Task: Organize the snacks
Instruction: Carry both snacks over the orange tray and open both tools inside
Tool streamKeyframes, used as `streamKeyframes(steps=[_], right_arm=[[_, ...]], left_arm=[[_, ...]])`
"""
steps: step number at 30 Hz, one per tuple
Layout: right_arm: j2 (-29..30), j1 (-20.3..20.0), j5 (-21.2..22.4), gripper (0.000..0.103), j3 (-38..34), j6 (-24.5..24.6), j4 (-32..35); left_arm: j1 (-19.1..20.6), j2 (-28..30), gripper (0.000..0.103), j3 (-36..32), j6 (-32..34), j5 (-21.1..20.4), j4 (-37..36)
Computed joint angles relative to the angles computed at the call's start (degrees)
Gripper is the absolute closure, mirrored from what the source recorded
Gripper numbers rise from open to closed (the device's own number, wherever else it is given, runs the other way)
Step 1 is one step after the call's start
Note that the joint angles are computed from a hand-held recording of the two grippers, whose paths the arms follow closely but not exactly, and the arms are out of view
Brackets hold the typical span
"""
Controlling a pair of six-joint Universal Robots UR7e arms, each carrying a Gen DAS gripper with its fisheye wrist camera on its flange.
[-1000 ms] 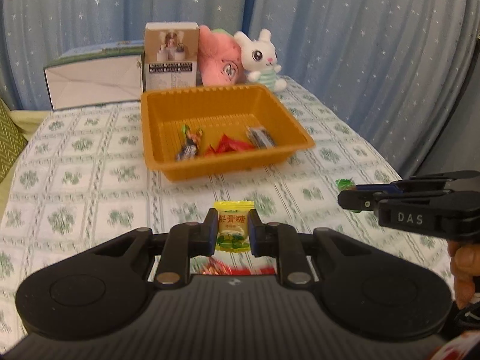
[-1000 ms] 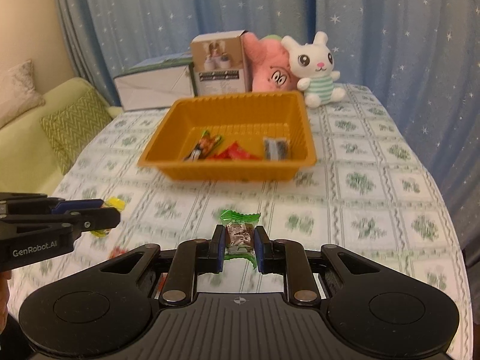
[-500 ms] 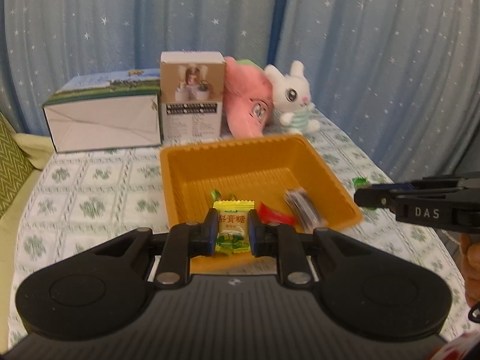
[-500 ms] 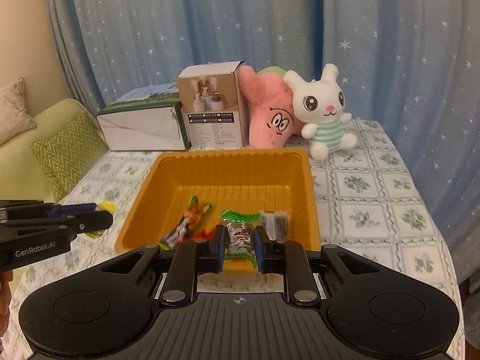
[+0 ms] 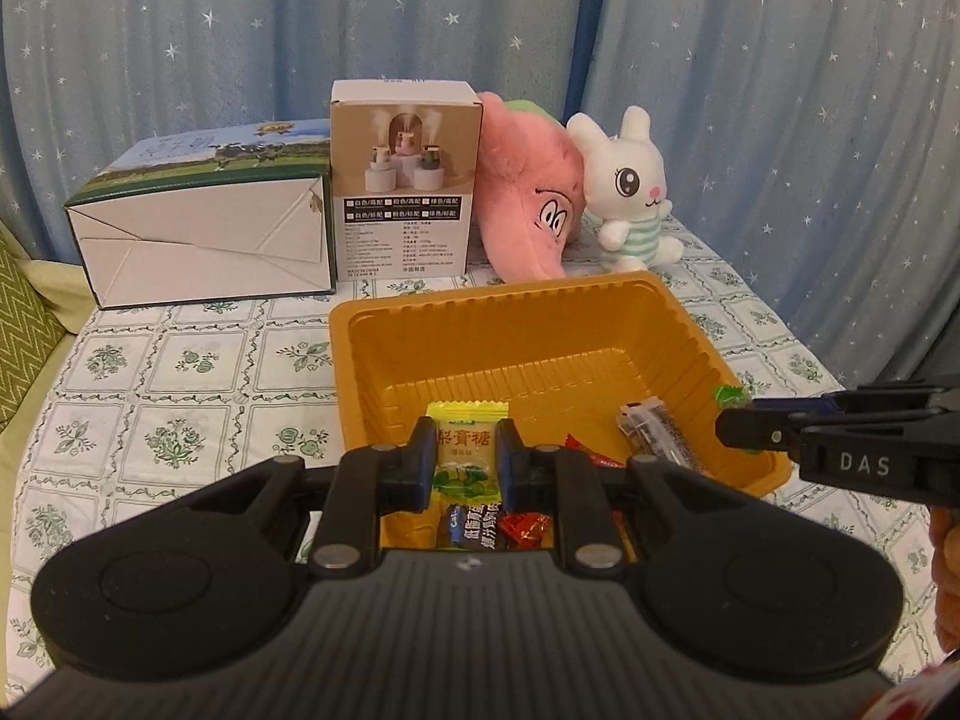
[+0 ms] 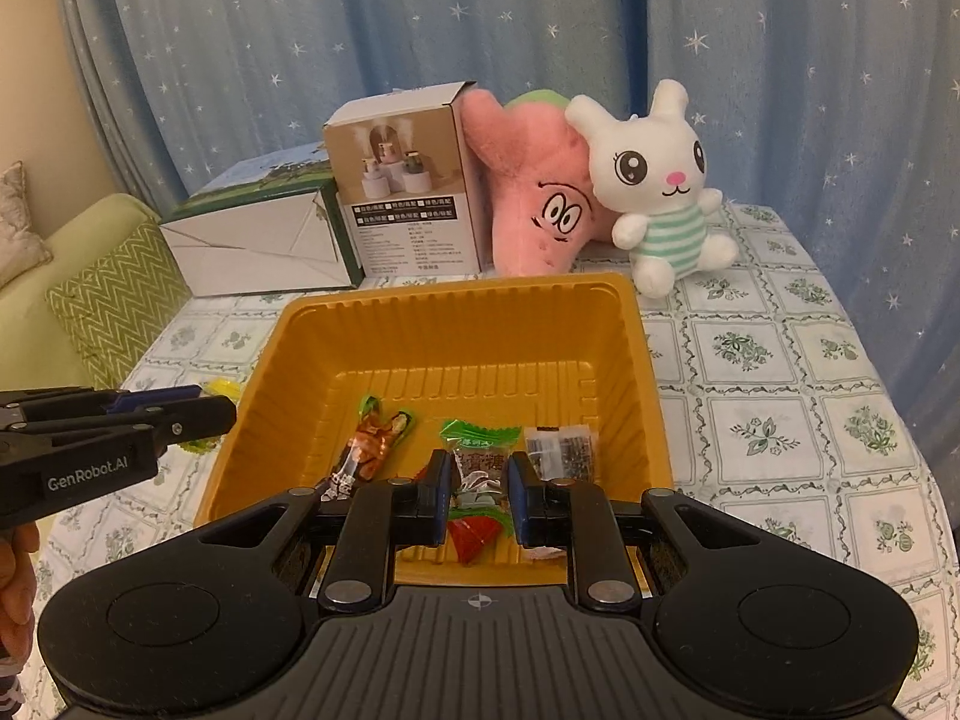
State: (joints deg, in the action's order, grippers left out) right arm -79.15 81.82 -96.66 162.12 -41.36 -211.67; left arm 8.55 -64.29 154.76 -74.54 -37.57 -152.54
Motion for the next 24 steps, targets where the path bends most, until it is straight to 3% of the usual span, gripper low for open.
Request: streamKeyframes(steps=[4,7,21,24], right_arm=[[-0.05,-0.18,0.35,0.083,-0.56,0.78,0.31],[-0.27,-0.49,0.72,0.083,-0.72,1.13,0.83],[-0.85,-0.95,0.92,0.083,-1.87,2.93,2.80],[0.19,-0.86,1.39,0.082,-2.44,3.23,1.73]], left_arm=[[1.63,1.99,0.084,-0.01,2.20,0.21,-4.16],[3.37,2.96,0.074,0.31,4.46,-0.85,-8.20],[-1.20,-2.57,0.071,2.50,-4.62,-1.57,1.44],[-2.55,-2.71,0.059,3.05,-6.32,-2.25,1.59]])
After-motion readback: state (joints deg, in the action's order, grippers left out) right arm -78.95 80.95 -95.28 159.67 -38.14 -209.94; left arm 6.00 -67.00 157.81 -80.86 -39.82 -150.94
